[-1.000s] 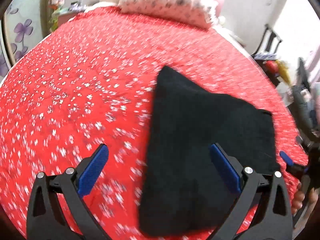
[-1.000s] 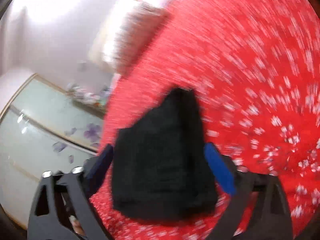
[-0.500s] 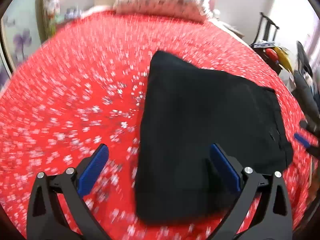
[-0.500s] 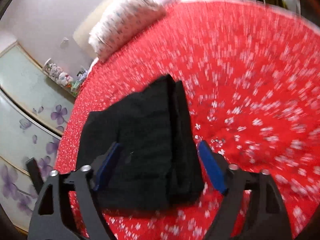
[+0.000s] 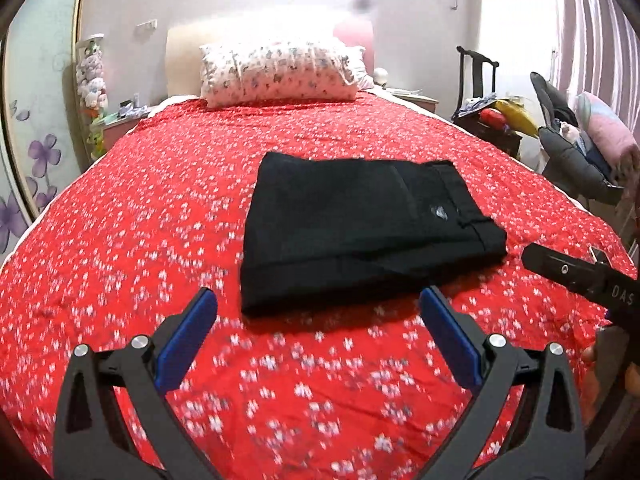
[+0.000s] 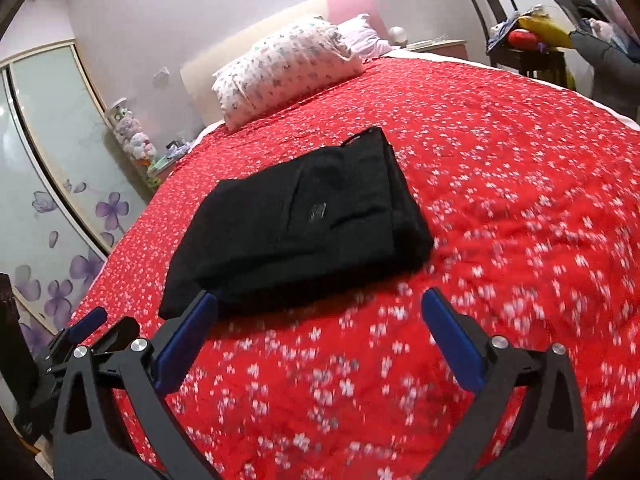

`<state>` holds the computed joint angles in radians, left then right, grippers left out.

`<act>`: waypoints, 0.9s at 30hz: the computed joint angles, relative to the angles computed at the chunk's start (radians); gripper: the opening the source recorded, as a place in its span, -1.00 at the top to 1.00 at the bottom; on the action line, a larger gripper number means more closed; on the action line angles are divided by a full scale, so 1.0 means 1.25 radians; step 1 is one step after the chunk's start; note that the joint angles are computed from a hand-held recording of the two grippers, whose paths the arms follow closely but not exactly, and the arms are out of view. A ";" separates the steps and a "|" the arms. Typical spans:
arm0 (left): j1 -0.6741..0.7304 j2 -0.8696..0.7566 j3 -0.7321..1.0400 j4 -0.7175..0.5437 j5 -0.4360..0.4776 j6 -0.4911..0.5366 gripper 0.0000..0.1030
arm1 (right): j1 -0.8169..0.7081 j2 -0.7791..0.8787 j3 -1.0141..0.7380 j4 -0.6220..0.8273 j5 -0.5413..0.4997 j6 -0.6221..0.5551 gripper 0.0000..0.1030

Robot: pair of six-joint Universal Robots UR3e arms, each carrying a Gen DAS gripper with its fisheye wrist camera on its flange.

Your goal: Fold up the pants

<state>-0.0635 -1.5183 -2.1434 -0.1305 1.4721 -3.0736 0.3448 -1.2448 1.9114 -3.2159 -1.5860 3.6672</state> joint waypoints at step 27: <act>-0.003 0.033 -0.109 0.068 0.051 -0.047 -0.96 | 0.013 0.055 0.041 -0.138 0.050 0.000 -0.97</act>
<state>-0.0676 -1.4776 -2.2793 -0.0456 1.5357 -3.1321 0.3614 -1.1760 1.9631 -3.3884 -1.5238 3.6671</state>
